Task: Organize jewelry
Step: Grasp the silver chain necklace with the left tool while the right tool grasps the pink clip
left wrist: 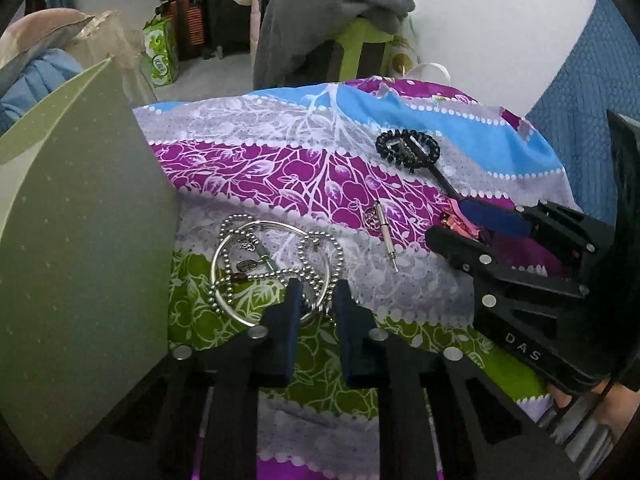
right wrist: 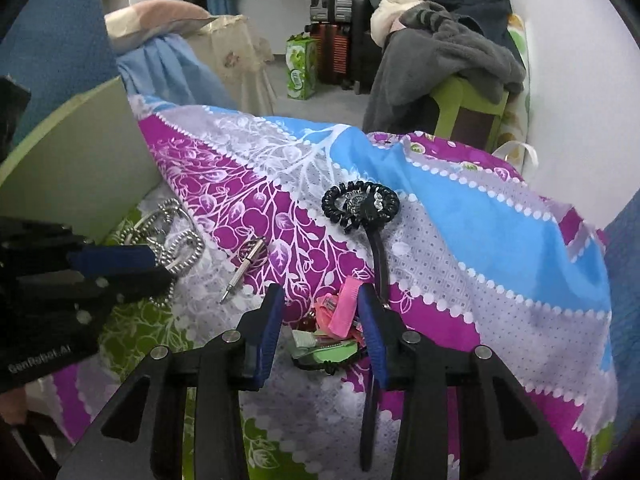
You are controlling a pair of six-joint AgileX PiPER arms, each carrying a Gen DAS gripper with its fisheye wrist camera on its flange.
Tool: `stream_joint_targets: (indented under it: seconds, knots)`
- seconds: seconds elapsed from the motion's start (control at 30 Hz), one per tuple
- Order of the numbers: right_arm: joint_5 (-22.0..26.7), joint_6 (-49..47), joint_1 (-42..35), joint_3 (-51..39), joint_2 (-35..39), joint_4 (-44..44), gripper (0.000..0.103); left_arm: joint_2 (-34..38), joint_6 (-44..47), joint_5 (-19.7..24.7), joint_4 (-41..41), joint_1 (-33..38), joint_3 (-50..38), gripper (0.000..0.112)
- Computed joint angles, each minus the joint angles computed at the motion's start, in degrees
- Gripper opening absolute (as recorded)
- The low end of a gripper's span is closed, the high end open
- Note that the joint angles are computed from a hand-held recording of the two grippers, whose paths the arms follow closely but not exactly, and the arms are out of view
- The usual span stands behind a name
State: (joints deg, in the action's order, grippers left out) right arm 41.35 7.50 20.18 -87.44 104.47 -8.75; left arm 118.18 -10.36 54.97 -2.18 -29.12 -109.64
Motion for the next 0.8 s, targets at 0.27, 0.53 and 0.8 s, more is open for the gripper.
stream_joint_targets:
  seconds: [0.27, 0.53, 0.8]
  knots:
    - [0.8, 0.9, -1.9, -0.2, -0.9, 3.8, 0.018, -3.0, 3.9, -0.5, -6.8, 2.1, 2.5, 0.003]
    - [1.2, 3.8, -1.7, 1.4, -3.8, 5.4, 0.017, -7.7, 5.5, -1.0, -11.6, 3.0, 6.9, 0.003]
    - [2.8, 10.2, 1.2, 5.6, -9.6, 3.4, 0.016, -15.1, 7.6, -2.2, -18.2, 4.3, 14.4, 0.002]
